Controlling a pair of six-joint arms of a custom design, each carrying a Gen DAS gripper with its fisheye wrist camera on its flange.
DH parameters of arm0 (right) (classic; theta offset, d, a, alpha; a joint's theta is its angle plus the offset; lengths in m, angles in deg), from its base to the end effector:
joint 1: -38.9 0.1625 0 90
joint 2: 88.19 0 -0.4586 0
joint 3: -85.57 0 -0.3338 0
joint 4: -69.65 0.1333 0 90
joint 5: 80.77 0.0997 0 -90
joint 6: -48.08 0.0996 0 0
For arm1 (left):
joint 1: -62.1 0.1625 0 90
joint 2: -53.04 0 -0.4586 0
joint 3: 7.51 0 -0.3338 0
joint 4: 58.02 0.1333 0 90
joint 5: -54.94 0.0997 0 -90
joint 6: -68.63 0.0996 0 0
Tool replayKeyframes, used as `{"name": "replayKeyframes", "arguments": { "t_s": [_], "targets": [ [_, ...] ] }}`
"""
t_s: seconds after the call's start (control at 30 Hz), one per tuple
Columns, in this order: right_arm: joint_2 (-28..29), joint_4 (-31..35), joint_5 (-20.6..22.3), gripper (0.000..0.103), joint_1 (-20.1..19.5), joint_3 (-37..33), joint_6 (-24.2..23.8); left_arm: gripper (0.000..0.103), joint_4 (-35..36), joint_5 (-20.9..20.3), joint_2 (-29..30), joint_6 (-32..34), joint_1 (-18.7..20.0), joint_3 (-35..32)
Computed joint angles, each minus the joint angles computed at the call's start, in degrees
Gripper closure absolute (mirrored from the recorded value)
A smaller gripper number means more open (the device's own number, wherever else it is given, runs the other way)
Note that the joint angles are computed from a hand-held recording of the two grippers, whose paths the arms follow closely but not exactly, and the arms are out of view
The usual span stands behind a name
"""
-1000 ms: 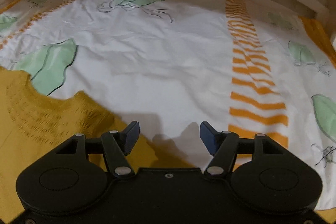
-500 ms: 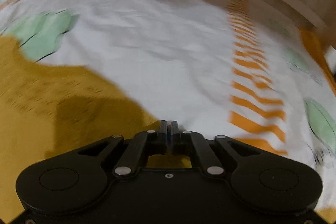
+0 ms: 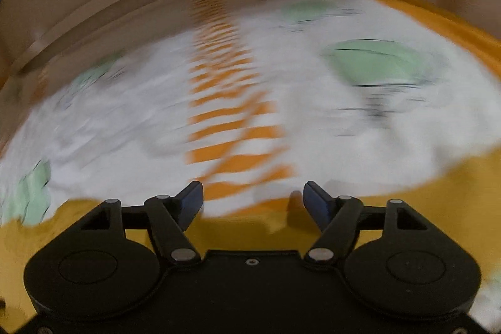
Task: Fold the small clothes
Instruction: 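Lift the gripped sleeve with the right gripper and carry it across the body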
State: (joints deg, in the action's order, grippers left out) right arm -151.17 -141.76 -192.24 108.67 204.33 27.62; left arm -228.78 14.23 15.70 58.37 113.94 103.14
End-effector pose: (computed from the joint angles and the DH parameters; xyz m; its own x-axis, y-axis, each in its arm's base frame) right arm -0.0895 -0.5229 0.3476 -0.7600 0.4593 0.4599 -0.1313 0.5846 -0.8006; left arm -0.1866 -0.5754 0.0694 -0.6735 0.1816 -0.7165 0.5007 0.8252 -0.2615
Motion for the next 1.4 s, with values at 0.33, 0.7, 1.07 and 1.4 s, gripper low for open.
{"name": "replayKeyframes", "arguments": {
  "t_s": [0.33, 0.7, 1.07, 1.4],
  "targets": [
    [-10.78, -1.93, -9.10, 0.026, -7.13, 3.95, 0.77, 0.026, 1.72, -0.73, -0.33, -0.56, 0.36, -0.72],
    [-13.95, 4.40, -4.09, 0.026, -14.15, 2.16, 3.81, 0.026, -3.59, 1.75, 1.27, 2.60, -0.64, 0.79],
    [-11.99, 7.31, -2.62, 0.031, -16.19, -0.16, -1.78, 0.026, -4.93, 1.76, 2.08, 4.93, -0.80, 0.33],
    [-15.21, 8.95, -6.87, 0.087, -11.75, 0.87, -3.60, 0.028, -2.15, 0.13, 0.85, 4.20, -0.58, -0.52]
  ]
}}
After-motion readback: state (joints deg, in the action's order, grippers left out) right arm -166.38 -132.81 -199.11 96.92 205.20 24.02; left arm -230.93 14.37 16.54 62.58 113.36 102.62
